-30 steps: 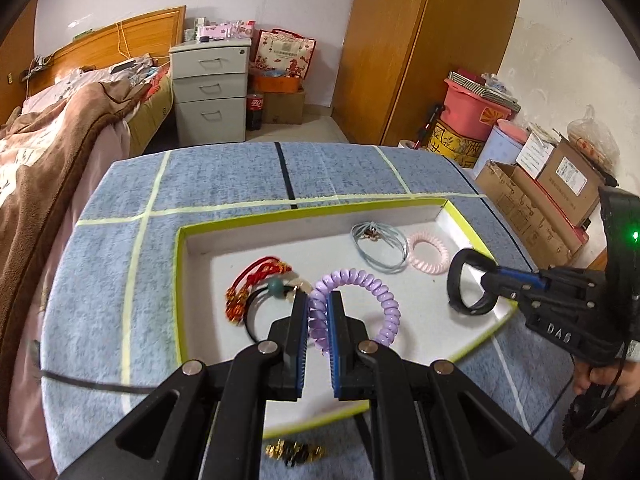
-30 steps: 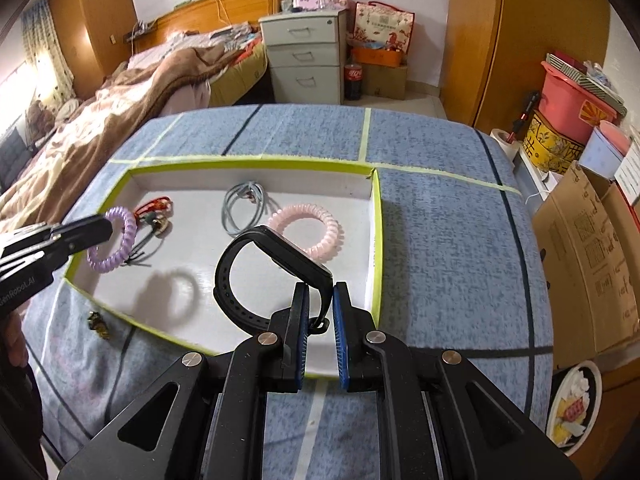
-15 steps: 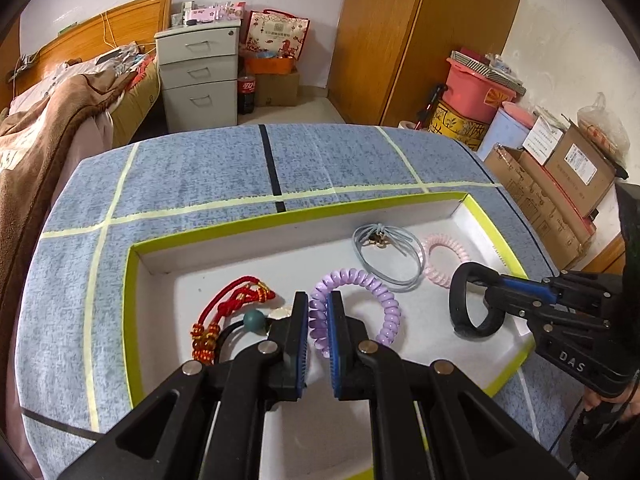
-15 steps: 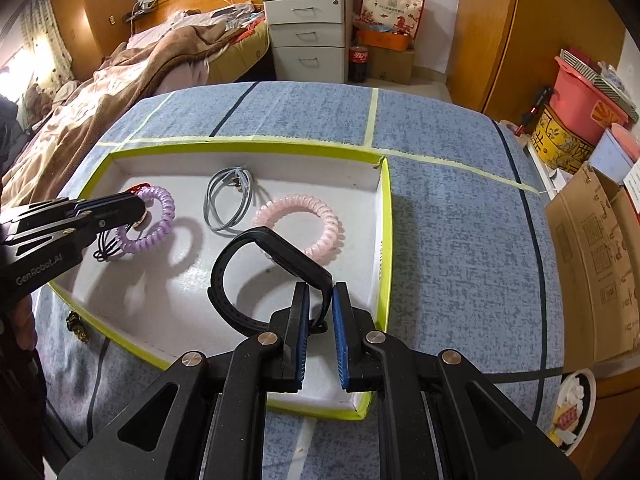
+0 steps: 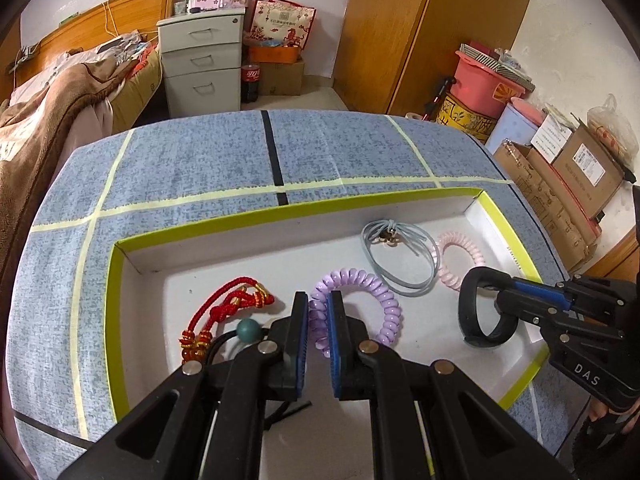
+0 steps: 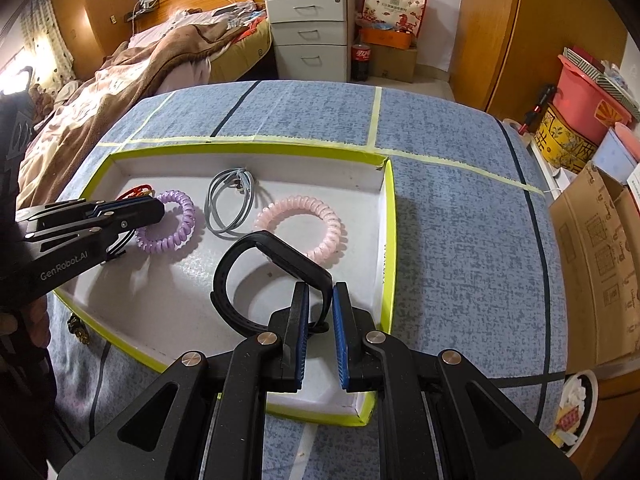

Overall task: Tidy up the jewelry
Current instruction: 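Open both tools to drop the purple coil and watch band in the box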

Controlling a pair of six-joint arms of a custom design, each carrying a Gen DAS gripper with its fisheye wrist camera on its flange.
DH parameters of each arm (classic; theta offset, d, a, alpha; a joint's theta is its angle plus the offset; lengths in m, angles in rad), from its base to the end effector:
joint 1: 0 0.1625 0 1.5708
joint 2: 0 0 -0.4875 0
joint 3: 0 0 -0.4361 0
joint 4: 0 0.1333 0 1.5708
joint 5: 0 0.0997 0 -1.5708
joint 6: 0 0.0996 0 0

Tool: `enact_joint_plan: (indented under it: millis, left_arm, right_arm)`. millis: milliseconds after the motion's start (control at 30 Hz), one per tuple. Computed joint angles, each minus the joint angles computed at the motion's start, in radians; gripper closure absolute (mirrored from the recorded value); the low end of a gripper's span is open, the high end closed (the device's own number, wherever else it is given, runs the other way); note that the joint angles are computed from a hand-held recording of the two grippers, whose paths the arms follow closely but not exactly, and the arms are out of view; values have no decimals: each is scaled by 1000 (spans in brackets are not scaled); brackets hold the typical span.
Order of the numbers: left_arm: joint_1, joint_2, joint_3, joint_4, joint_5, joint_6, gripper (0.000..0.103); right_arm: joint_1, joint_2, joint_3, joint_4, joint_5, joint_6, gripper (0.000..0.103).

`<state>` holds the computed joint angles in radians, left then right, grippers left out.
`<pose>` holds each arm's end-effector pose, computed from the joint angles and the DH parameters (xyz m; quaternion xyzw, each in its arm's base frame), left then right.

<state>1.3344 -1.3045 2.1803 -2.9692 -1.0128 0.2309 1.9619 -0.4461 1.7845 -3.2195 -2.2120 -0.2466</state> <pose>0.0553 -0.5648 0.2744 0.1458 0.9199 -0.2491 0.2654 0.3196 -0.5816 -0.0971 0.2477 -0.9057 0.1687 0.3000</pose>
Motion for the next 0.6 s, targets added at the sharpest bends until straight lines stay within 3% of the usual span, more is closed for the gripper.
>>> enact_joint_plan:
  millis: [333, 467, 533, 600]
  left_arm:
    - [8, -2, -4, 11, -17, -15, 92]
    - [2, -12, 3, 11, -16, -18, 90]
    - [1, -20, 6, 8, -27, -21, 73]
    - [-1, -30, 10, 9, -32, -33, 68]
  right_arm:
    - [-9, -5, 5, -15, 21, -2, 89]
    - [-9, -9, 17, -38, 39, 0, 83]
    - [-8, -10, 20, -43, 43, 1, 74]
    - [-7, -11, 23, -51, 46, 1, 63]
